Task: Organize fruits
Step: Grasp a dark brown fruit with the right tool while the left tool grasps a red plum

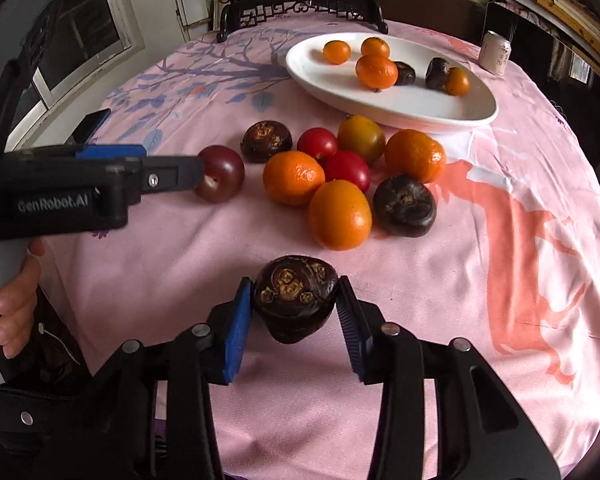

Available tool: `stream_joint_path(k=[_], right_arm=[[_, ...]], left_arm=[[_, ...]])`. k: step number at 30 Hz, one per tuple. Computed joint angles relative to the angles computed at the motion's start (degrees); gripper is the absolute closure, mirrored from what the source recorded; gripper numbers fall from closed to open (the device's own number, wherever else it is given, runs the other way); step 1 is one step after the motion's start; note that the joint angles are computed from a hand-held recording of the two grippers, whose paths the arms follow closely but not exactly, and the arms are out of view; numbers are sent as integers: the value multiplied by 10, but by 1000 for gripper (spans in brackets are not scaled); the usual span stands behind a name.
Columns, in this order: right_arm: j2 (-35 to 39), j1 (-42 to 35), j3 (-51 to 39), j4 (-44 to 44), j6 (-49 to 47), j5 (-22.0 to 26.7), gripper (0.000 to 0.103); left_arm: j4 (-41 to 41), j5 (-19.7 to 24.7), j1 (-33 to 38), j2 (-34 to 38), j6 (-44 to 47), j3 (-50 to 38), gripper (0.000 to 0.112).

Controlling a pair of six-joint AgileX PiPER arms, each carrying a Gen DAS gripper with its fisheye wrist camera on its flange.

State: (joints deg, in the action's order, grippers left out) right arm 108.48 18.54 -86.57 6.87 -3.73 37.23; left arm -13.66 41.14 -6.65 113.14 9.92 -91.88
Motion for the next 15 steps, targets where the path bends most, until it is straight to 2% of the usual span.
stream_joint_path(k=[3,8,10,11,14,15], right_arm=[[-17,-12,12,-37,47,-15,60],[-27,-45,26,-17,46,-19,60],[-31,-52,34,-1,32,-23,60],[-33,-55,37,6,27,-24,61],[-36,-60,40,16,21,-26,60],[-37,-63,41,20,17,-26,60]], left_arm=[[3,-1,-8,3,3,1,33],[46,0,-30,32,-36,-25,33],[61,7,-37,46,-49,-39,41],[59,18,-38,55,-47,-50,58],[55,15,-40,60,-42,-57,74],[54,19,-40,63,-44,-62,74]])
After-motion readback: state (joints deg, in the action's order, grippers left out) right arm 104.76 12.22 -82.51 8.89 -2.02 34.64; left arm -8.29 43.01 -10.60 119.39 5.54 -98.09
